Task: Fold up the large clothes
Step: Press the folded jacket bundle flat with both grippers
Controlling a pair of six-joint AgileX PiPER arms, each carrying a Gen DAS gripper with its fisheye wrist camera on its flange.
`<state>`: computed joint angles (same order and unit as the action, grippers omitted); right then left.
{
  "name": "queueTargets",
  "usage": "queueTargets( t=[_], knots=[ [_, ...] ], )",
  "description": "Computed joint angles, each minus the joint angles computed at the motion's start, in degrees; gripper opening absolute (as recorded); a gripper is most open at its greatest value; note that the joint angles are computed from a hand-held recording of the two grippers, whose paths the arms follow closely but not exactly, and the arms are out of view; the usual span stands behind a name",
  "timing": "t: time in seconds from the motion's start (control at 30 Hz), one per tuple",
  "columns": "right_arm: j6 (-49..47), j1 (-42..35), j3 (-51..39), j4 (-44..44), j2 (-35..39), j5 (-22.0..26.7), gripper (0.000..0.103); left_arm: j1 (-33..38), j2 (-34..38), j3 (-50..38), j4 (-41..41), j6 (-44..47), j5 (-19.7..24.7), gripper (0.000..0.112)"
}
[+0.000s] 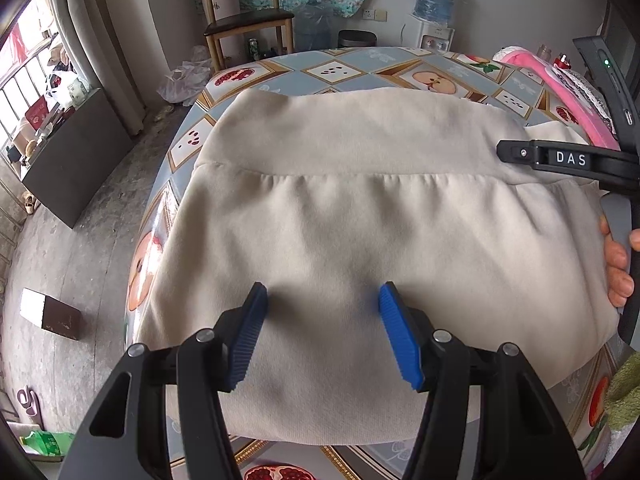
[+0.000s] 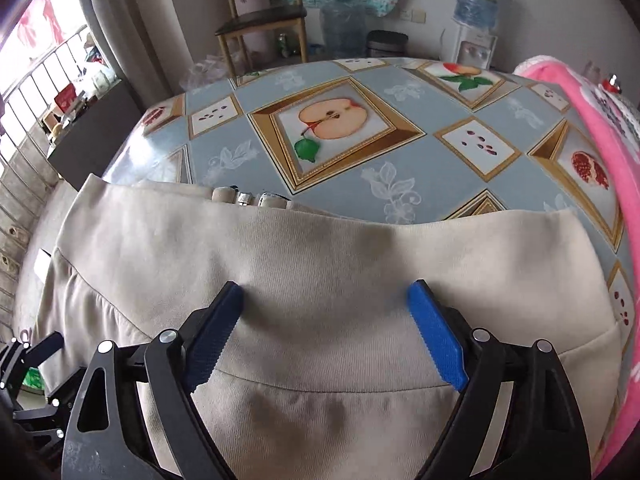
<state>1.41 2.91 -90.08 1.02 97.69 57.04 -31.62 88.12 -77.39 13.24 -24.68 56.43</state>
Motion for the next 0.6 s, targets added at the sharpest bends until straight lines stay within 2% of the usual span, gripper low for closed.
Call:
queueTargets(
  t=[0.07, 0.13, 0.23, 0.33, 0.47, 0.53, 0.6],
  knots=[
    [1.5, -0.5, 0.3, -0.3, -2.6, 2.3, 0.081, 0.1, -0.5, 0.6, -0.2, 0.4, -0.7, 0.057],
    [0.9, -1.7, 4.0, 0.4, -8.4, 1.5, 0.081, 0.3, -2.0, 1.7, -0.4, 0.9, -1.5, 0.057],
    [1.0, -4.1, 12.0, 0.3, -19.4, 1.6, 0.082, 0.3, -6.9, 5.2, -0.7, 2.5, -4.7, 0.057],
    [2.4, -6.1, 21.2, -1.4, -29.0, 3.1, 0.082, -0.6, -10.2, 7.8, -2.0, 6.2, -4.9, 0.059],
    [6.0, -5.6, 31.7, -4.8, -35.1, 2.2, 0.082, -2.4, -11.4, 11.8, -0.4, 5.8, -4.9, 0.059],
    [11.6, -1.2, 36.3, -10.9, -36.7, -1.6, 0.082, -2.0, -11.7, 13.4, -1.0, 5.3, -6.7, 0.059],
    [21.2, 6.9, 37.2, -21.3, -36.1, -0.2, 0.084, -1.6, -11.9, 13.6, -1.2, 4.7, -7.3, 0.060]
  ],
)
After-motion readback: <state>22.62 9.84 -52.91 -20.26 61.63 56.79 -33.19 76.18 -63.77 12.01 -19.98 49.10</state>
